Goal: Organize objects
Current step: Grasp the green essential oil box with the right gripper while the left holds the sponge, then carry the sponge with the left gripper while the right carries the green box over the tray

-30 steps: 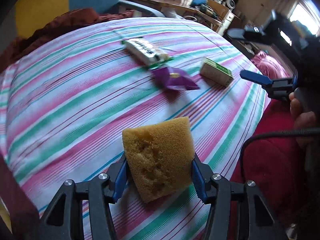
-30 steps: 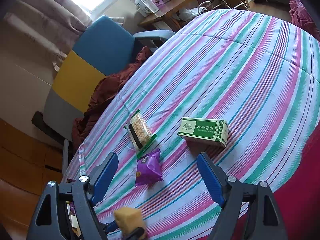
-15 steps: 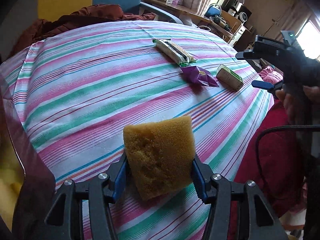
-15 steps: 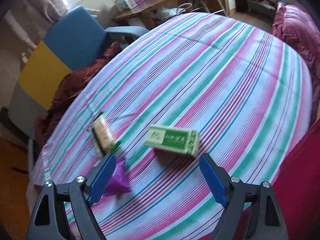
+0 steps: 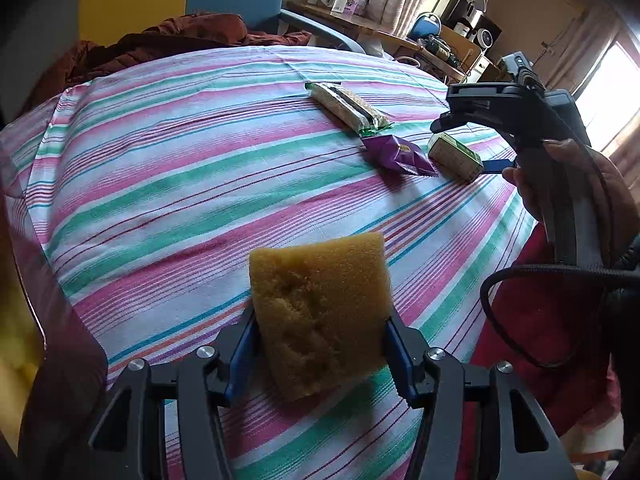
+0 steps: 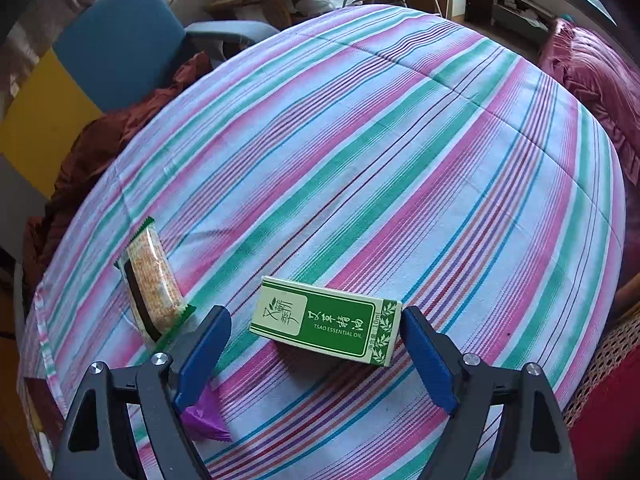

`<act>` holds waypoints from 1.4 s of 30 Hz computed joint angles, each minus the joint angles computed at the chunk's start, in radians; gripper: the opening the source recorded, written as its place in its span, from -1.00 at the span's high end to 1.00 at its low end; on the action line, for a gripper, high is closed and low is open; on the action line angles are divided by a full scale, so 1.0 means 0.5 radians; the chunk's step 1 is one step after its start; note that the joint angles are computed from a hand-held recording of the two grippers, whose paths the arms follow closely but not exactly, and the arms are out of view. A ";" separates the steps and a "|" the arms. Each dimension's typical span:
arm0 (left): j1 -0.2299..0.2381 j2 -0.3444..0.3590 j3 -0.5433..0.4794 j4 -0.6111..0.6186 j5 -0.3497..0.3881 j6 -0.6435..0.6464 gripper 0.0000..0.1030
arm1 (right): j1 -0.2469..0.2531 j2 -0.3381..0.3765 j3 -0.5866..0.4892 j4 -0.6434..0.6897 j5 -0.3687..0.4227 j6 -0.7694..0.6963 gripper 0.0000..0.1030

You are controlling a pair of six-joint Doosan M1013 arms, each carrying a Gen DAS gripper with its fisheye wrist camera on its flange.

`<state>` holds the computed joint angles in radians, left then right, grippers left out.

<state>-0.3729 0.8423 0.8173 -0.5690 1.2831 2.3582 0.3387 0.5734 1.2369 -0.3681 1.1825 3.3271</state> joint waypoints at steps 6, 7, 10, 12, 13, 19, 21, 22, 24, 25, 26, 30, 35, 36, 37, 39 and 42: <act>-0.006 -0.044 0.090 0.004 -0.111 0.080 -0.17 | 0.007 0.022 -0.034 -0.013 0.064 -0.071 -0.51; -0.008 -0.053 0.108 0.008 -0.135 0.099 -0.17 | 0.017 0.024 -0.042 -0.049 0.077 -0.072 -0.51; -0.016 -0.075 0.153 0.022 -0.197 0.141 -0.18 | 0.037 0.030 -0.063 -0.117 0.068 -0.120 -0.51; -0.019 -0.082 0.163 0.033 -0.213 0.142 -0.18 | 0.047 0.031 -0.068 -0.144 0.027 -0.165 -0.51; -0.019 -0.083 0.164 0.035 -0.214 0.140 -0.18 | 0.050 0.030 -0.067 -0.154 0.007 -0.182 -0.51; -0.027 -0.105 0.204 0.051 -0.261 0.162 -0.18 | 0.057 0.048 -0.112 -0.159 -0.098 -0.325 -0.51; -0.030 -0.114 0.221 0.057 -0.283 0.177 -0.18 | 0.059 0.053 -0.123 -0.164 -0.087 -0.343 -0.51; -0.030 -0.114 0.222 0.058 -0.282 0.190 -0.18 | 0.061 0.039 -0.099 -0.170 -0.104 -0.333 -0.51; -0.031 -0.121 0.234 0.062 -0.295 0.198 -0.18 | 0.064 0.014 -0.063 -0.186 -0.131 -0.309 -0.51; -0.032 -0.121 0.235 0.064 -0.300 0.200 -0.18 | 0.065 0.008 -0.054 -0.198 -0.137 -0.293 -0.51; -0.033 -0.125 0.241 0.068 -0.311 0.207 -0.19 | 0.066 0.002 -0.046 -0.207 -0.145 -0.279 -0.51; -0.039 -0.136 0.267 0.082 -0.355 0.238 -0.20 | 0.067 -0.007 -0.034 -0.243 -0.167 -0.233 -0.51; -0.042 -0.134 0.267 0.092 -0.372 0.249 -0.20 | 0.069 -0.018 -0.020 -0.277 -0.198 -0.186 -0.51; -0.043 -0.132 0.265 0.094 -0.373 0.248 -0.20 | 0.071 -0.020 -0.017 -0.283 -0.204 -0.178 -0.51; -0.043 -0.132 0.264 0.097 -0.375 0.248 -0.20 | 0.071 -0.022 -0.013 -0.289 -0.211 -0.172 -0.51; -0.042 -0.135 0.268 0.095 -0.377 0.243 -0.17 | 0.070 -0.021 -0.012 -0.290 -0.220 -0.165 -0.51; -0.040 -0.143 0.280 0.091 -0.386 0.240 -0.11 | 0.072 -0.028 0.000 -0.301 -0.236 -0.145 -0.51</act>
<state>-0.3928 0.7705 0.9574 -0.5237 1.0899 2.4780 0.3746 0.5593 1.2367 -0.5184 1.0644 3.2546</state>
